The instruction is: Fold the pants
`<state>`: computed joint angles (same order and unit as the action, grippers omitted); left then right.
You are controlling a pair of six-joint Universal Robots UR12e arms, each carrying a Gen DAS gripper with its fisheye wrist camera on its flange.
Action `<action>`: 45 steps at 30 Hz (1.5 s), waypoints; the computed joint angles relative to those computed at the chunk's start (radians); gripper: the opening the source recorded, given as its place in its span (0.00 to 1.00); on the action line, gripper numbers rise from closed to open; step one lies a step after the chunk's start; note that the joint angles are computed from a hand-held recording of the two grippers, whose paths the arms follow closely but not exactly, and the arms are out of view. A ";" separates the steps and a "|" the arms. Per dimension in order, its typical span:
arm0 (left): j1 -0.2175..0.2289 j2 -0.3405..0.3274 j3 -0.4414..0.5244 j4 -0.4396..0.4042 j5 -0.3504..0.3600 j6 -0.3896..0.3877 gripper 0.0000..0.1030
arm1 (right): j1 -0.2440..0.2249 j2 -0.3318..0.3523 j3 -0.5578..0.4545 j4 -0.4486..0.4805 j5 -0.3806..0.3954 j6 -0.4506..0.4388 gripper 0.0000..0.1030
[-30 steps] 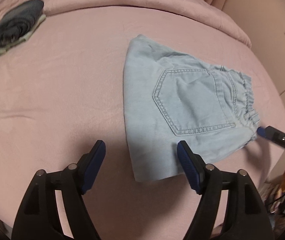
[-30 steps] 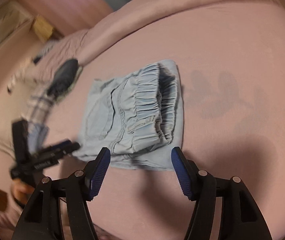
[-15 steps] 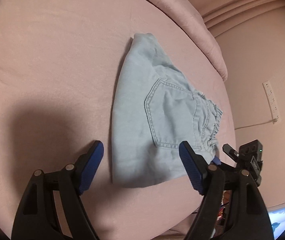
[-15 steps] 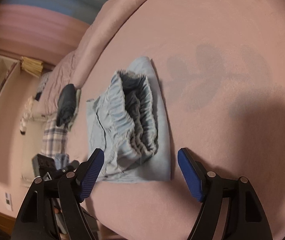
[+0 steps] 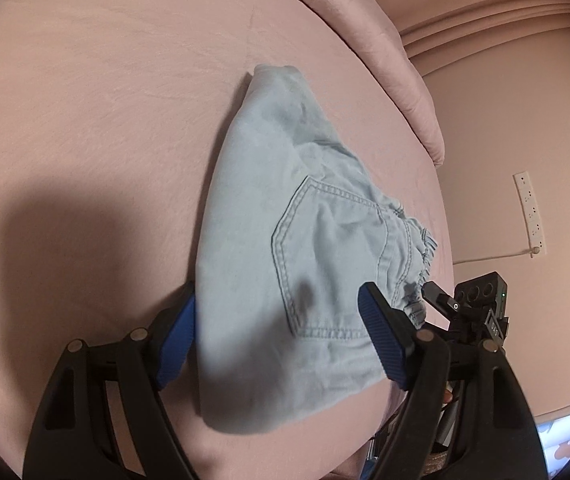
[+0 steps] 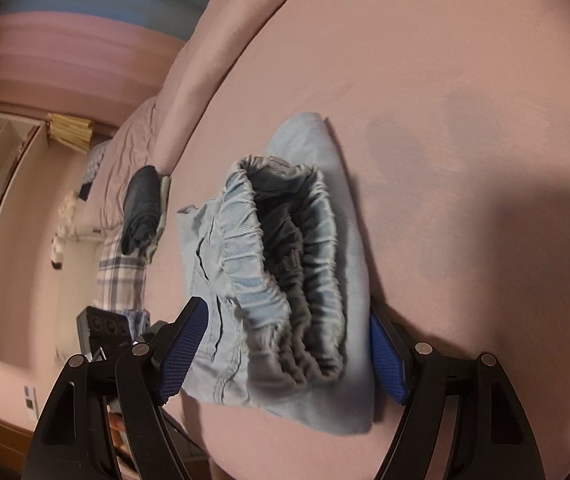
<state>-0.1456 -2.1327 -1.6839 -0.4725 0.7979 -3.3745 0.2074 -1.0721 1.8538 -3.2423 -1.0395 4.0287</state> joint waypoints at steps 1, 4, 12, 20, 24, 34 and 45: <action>-0.001 -0.002 0.003 0.000 0.000 0.001 0.76 | -0.001 0.001 -0.002 0.004 0.004 -0.005 0.75; -0.003 -0.007 0.012 -0.004 0.000 0.008 0.76 | 0.000 0.004 -0.012 0.023 0.011 -0.026 0.75; -0.016 -0.025 0.053 -0.035 0.017 0.037 0.78 | 0.002 0.018 -0.049 0.067 0.014 -0.067 0.76; -0.039 -0.036 0.092 -0.069 0.074 0.086 0.78 | 0.004 0.025 -0.071 0.101 0.012 -0.107 0.78; -0.050 -0.040 0.108 -0.084 0.103 0.106 0.78 | 0.005 0.028 -0.076 0.103 0.011 -0.107 0.78; -0.066 -0.030 0.102 -0.076 0.179 0.133 0.73 | 0.014 0.024 -0.077 0.114 -0.020 -0.129 0.78; -0.093 -0.027 0.111 -0.070 0.268 0.126 0.66 | 0.041 0.007 -0.103 0.208 -0.121 -0.190 0.78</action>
